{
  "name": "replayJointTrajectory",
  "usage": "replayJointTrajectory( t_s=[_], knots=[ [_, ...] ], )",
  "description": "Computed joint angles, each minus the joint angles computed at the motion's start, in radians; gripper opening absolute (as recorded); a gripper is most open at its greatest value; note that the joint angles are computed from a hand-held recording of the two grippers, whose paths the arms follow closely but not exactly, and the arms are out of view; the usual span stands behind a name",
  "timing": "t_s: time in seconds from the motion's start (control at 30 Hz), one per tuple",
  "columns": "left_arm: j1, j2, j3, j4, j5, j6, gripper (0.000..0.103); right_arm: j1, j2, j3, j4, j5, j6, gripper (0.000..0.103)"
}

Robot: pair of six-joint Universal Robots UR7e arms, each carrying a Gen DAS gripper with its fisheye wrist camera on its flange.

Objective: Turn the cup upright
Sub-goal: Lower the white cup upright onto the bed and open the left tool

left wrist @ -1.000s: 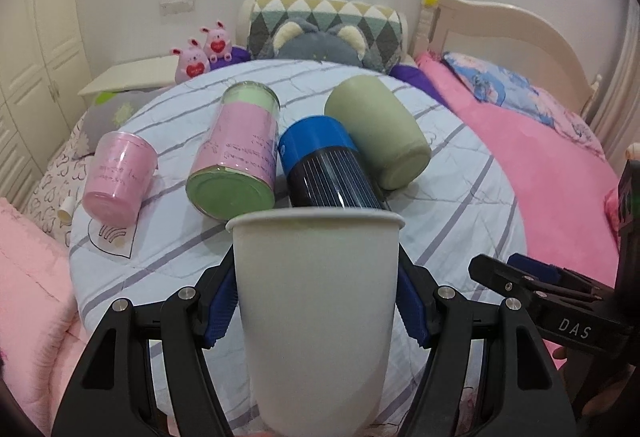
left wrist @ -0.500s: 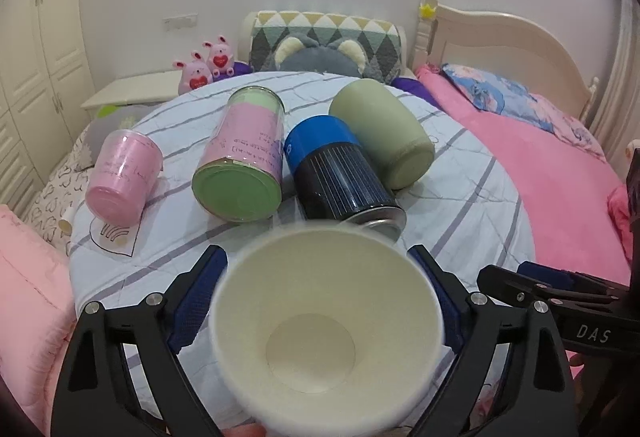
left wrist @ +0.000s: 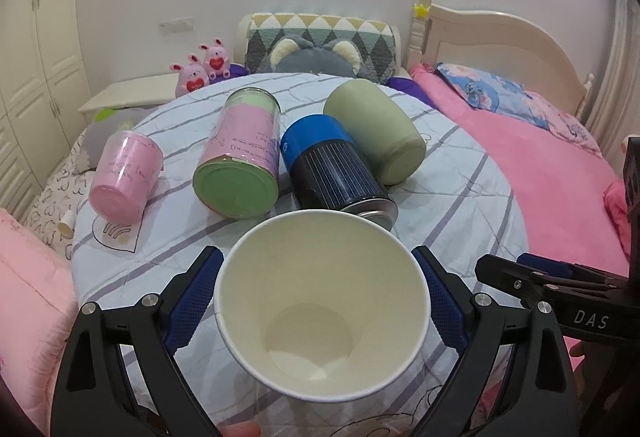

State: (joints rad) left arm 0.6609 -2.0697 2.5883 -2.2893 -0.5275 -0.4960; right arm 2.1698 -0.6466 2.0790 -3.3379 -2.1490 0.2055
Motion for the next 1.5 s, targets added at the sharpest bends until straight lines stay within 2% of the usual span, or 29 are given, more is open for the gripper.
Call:
replayJointTrajectory(
  t_s=[0.2, 0.3, 0.53, 0.73, 0.93, 1.0, 1.1, 1.27, 1.43, 1.5],
  knots=[
    [-0.038, -0.053, 0.003, 0.081, 0.003, -0.044, 0.095, 0.022, -0.006, 0.013, -0.014, -0.023, 0.01, 0.079],
    [-0.069, -0.098, 0.004, 0.162, 0.011, -0.087, 0.095, 0.039, -0.007, 0.02, -0.02, -0.038, 0.017, 0.079],
    [-0.178, -0.247, 0.005, 0.43, 0.038, -0.24, 0.095, 0.084, 0.002, 0.034, -0.043, -0.088, 0.03, 0.079],
    [-0.317, -0.408, -0.003, 0.781, 0.08, -0.433, 0.095, 0.142, 0.017, 0.052, -0.079, -0.17, 0.04, 0.079],
    [-0.446, -0.517, -0.016, 1.153, 0.127, -0.668, 0.095, 0.186, 0.065, 0.073, -0.232, -0.197, -0.016, 0.079],
    [-0.493, -0.545, -0.021, 1.304, 0.149, -0.777, 0.095, 0.187, 0.087, 0.077, -0.289, -0.182, -0.042, 0.079],
    [-0.532, -0.574, -0.021, 1.447, 0.172, -0.87, 0.095, 0.175, 0.122, 0.088, -0.396, -0.144, -0.069, 0.079],
    [-0.55, -0.629, -0.013, 1.53, 0.196, -0.911, 0.095, 0.166, 0.18, 0.08, -0.509, -0.134, -0.122, 0.079],
    [-0.596, -0.623, -0.022, 1.732, 0.204, -1.094, 0.095, 0.161, 0.217, 0.082, -0.607, -0.108, -0.167, 0.079],
    [-0.585, -0.621, -0.019, 1.734, 0.212, -1.095, 0.095, 0.16, 0.222, 0.084, -0.624, -0.102, -0.176, 0.079]
  ],
)
